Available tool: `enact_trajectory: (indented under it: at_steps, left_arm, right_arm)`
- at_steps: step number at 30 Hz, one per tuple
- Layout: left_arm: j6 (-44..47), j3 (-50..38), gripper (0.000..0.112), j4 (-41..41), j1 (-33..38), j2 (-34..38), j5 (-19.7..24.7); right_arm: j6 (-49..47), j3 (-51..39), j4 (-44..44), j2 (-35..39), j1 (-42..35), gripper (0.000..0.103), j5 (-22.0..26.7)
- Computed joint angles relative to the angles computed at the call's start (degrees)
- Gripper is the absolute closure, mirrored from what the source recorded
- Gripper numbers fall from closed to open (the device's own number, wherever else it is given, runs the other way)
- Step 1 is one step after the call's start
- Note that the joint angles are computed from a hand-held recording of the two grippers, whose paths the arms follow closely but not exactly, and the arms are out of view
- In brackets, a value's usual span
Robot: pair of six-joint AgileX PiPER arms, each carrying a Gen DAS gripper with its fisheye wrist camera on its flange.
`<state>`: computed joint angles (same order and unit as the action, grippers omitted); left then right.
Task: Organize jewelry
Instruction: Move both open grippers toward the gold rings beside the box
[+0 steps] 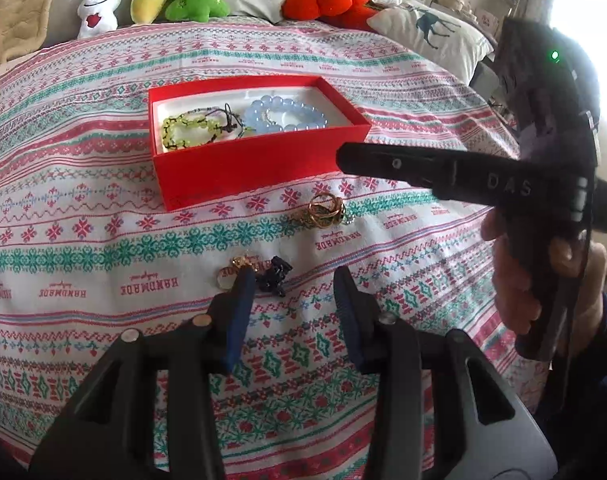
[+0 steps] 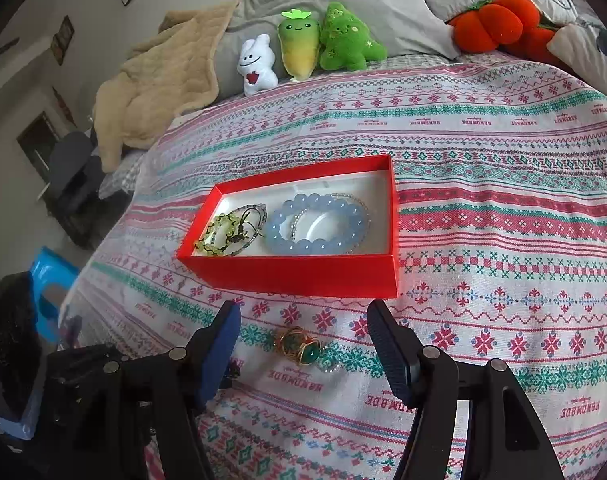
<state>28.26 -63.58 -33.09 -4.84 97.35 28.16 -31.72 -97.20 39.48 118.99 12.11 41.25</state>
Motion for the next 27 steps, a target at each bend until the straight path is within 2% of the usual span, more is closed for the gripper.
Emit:
enact_trajectory:
  at_steps: [4, 6, 7, 13, 14, 17, 26, 27]
  left_arm:
    - [-1.8, -1.2, 0.07, 1.5, -0.7, 1.6, -0.2]
    - [-1.9, -2.3, 0.07, 2.4, -0.9, 2.3, 0.3]
    - [-3.2, -2.9, 0.07, 3.9, -1.1, 2.6, 0.4]
    - [-3.5, -4.3, 0.073, 5.0, -0.9, 3.4, 0.2]
    - [-4.9, -4.8, 0.075, 7.3, -1.3, 3.8, 0.2]
    - [-7.6, -6.4, 0.099, 11.7, -2.1, 5.1, 1.5]
    - [-10.2, -6.0, 0.099, 18.0, -4.5, 5.0, 0.3]
    - [-10.1, -5.9, 0.1, 17.7, -4.5, 4.9, 0.5]
  right_arm:
    - [-1.4, 1.2, 0.8, -0.3, 0.2, 0.039, -1.2]
    - [-2.1, 0.9, 1.4, 0.1, 0.0, 0.05, -0.6]
    - [-2.2, 0.5, 1.6, 0.4, -0.1, 0.052, 0.0]
    - [-3.7, 0.1, 2.9, 0.9, -0.4, 0.054, 1.4]
    - [-4.1, 0.3, 3.0, 0.8, -0.4, 0.054, 1.4]
    - [-4.2, 0.6, 3.0, 0.6, -0.4, 0.054, 1.2]
    - [-1.9, -1.8, 2.0, 2.3, -1.6, 0.054, 3.9]
    - [-1.3, -2.2, 1.4, 2.6, -1.6, 0.059, 4.3]
